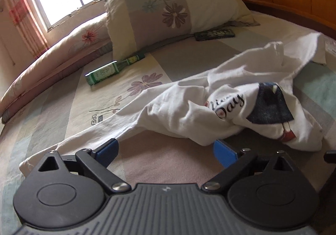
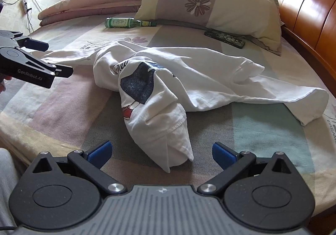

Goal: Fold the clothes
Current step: 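Move both tools over the T-shirt body to smooth it flat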

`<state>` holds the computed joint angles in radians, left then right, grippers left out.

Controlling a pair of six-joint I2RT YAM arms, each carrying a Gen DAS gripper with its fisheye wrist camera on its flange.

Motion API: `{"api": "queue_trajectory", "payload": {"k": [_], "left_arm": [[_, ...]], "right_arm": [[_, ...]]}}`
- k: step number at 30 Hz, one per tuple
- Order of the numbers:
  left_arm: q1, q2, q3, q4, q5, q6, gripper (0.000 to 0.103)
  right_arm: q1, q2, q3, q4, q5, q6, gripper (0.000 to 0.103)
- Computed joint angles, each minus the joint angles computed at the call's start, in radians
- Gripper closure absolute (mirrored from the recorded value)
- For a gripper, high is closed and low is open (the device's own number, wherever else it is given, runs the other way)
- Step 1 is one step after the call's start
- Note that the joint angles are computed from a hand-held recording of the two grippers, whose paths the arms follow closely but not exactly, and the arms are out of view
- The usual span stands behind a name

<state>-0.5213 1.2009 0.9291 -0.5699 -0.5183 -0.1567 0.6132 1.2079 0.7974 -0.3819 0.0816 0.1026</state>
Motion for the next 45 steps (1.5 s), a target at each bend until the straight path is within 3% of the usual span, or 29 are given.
{"api": "queue_trajectory", "payload": {"k": [2, 5, 9, 11, 14, 17, 21, 24, 29, 34, 39, 42, 45], "left_arm": [[0.044, 0.021, 0.002, 0.035, 0.021, -0.046, 0.006], [0.144, 0.087, 0.019, 0.121, 0.155, -0.015, 0.006], [0.270, 0.246, 0.043, 0.391, 0.327, 0.067, 0.006], [0.329, 0.369, 0.103, 0.462, 0.432, 0.054, 0.006], [0.387, 0.506, 0.191, 0.462, 0.578, 0.021, 0.008], [0.400, 0.540, 0.188, 0.493, 0.598, 0.048, 0.009], [0.411, 0.577, 0.265, 0.342, 0.679, 0.048, 0.008], [0.426, 0.629, 0.326, 0.244, 0.726, -0.035, 0.007], [0.378, 0.720, 0.521, 0.015, 0.636, -0.060, 0.004], [0.369, 0.813, 0.684, -0.144, 0.617, -0.103, 0.001], [0.356, 0.866, 0.836, -0.382, 0.611, -0.244, 0.001], [0.357, 0.881, 0.894, -0.492, 0.622, -0.275, 0.001], [0.347, 0.928, 1.057, -0.670, 0.586, -0.303, 0.002]], "right_arm": [[-0.022, 0.068, 0.025, 0.059, -0.016, -0.023, 0.000], [-0.057, 0.222, 0.124, 0.162, -0.049, -0.052, 0.000], [-0.094, 0.469, 0.310, 0.282, -0.118, -0.074, 0.000], [-0.112, 0.607, 0.431, 0.273, -0.157, -0.085, 0.000], [-0.154, 0.727, 0.553, 0.215, -0.253, -0.076, 0.000], [-0.196, 0.794, 0.634, 0.150, -0.357, -0.051, 0.000], [-0.210, 0.840, 0.699, 0.075, -0.395, -0.012, 0.000], [-0.196, 0.858, 0.749, 0.003, -0.372, -0.054, 0.000], [-0.191, 0.938, 0.929, -0.190, -0.362, -0.103, 0.000], [-0.174, 1.028, 1.136, -0.403, -0.320, -0.107, 0.000], [-0.183, 1.038, 1.208, -0.561, -0.314, -0.099, 0.000], [-0.205, 1.061, 1.267, -0.700, -0.354, -0.082, 0.000], [-0.241, 1.093, 1.368, -0.842, -0.406, -0.067, 0.000]]}}
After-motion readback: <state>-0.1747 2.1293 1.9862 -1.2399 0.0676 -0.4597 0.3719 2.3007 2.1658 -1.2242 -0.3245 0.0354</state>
